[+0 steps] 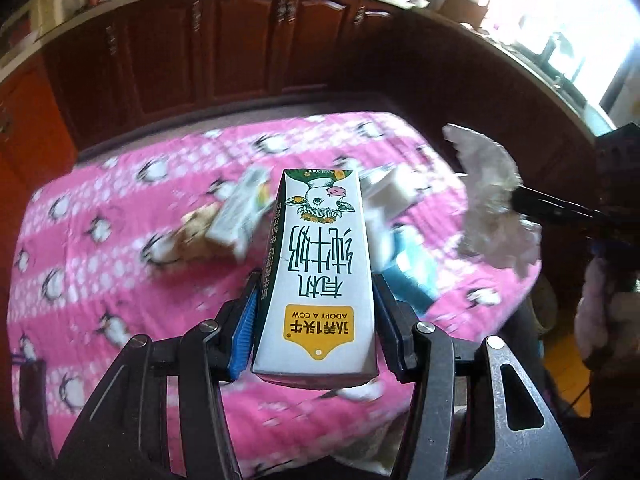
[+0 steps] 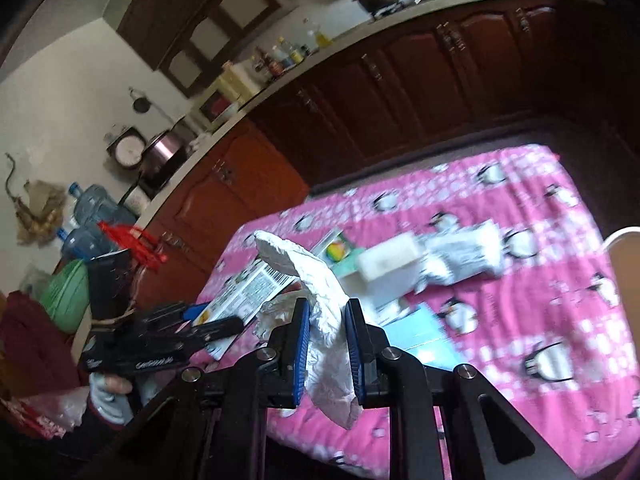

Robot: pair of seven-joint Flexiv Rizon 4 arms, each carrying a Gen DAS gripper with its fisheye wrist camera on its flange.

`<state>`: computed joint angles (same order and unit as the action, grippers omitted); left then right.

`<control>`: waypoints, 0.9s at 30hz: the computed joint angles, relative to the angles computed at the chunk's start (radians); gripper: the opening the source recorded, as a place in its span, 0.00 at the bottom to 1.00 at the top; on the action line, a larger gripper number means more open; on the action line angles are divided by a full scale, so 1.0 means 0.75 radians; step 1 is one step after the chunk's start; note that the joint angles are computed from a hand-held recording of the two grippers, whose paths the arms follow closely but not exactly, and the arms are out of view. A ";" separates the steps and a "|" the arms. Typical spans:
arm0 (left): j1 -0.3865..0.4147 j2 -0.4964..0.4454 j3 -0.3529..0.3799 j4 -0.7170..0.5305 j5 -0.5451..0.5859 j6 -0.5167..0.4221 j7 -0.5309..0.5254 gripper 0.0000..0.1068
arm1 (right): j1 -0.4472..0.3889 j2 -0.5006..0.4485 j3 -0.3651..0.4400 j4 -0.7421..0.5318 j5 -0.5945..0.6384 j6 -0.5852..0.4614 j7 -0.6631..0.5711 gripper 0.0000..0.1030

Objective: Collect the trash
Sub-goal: 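Carry carton and tissue to the beige bin and open both tools over it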

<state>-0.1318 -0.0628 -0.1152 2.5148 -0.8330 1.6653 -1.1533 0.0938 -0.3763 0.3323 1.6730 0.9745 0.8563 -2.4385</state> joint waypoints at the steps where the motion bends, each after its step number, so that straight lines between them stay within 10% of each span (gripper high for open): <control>1: 0.004 -0.012 -0.060 -0.021 -0.099 0.020 0.072 0.48 | 0.000 0.007 -0.010 0.004 -0.001 0.032 0.007 0.16; 5: 0.005 -0.087 -0.143 -0.134 -0.154 0.023 0.144 0.48 | -0.007 0.025 -0.047 0.022 -0.029 0.161 0.041 0.16; 14: -0.078 -0.378 -0.048 -0.518 0.264 -0.150 -0.135 0.47 | -0.039 -0.057 -0.146 0.044 -0.280 0.492 0.318 0.16; 27: -0.222 -0.879 0.055 -1.264 0.650 -0.520 -0.473 0.47 | -0.037 -0.340 -0.334 -0.030 -0.732 0.595 0.796 0.16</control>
